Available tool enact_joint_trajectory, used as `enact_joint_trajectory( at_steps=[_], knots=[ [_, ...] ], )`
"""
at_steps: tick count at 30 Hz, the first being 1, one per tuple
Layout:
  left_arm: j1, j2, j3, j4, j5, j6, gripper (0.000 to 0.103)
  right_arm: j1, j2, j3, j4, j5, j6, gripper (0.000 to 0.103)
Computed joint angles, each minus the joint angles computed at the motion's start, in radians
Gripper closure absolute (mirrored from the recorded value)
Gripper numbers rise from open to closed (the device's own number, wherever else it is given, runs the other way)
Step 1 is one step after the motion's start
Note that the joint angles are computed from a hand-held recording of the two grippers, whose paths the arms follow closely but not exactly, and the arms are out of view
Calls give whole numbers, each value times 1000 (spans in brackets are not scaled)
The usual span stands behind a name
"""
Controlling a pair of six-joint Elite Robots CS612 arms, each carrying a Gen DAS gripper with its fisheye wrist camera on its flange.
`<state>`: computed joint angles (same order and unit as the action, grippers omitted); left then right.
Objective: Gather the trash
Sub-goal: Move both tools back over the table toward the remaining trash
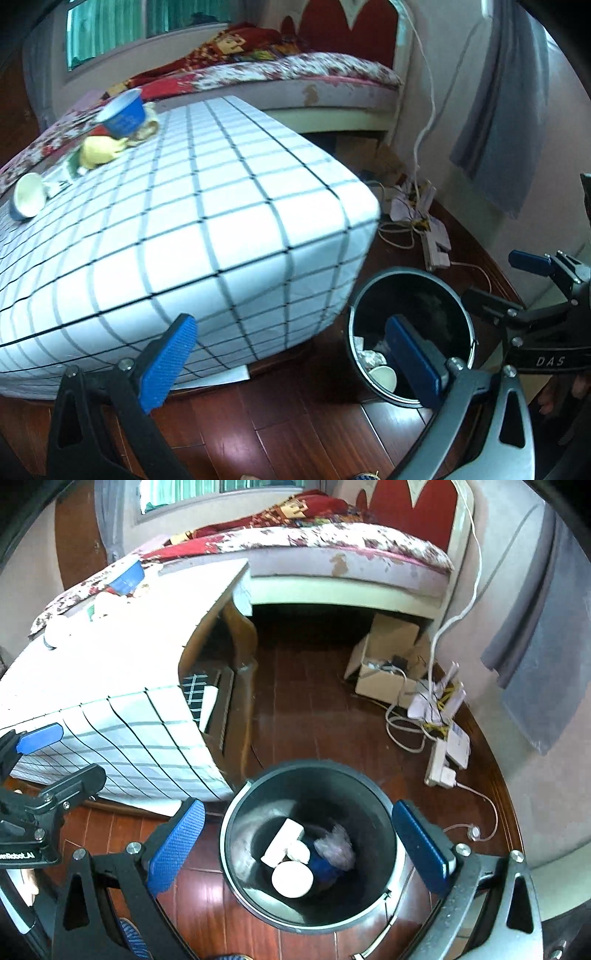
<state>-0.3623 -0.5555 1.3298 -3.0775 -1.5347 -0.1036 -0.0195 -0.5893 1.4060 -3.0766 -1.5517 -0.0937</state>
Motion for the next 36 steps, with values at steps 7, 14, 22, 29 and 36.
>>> enact_joint_trajectory(
  at_steps=[7, 14, 22, 29, 36],
  knots=[
    [22, -18, 28, -56, 52, -41, 1, 30, 6, -29, -59, 37, -1, 1],
    [59, -30, 44, -80, 93, -85, 1, 71, 37, -89, -113, 36, -21, 1],
    [117, -25, 26, -68, 157, -134, 1, 105, 99, -218, -153, 91, 24, 1],
    [172, 7, -65, -19, 219, -159, 1, 146, 184, -464, 64, 104, -41, 1],
    [223, 99, -267, 99, 253, -200, 2, 178, 370, -876, 284, 97, -75, 1]
  ],
)
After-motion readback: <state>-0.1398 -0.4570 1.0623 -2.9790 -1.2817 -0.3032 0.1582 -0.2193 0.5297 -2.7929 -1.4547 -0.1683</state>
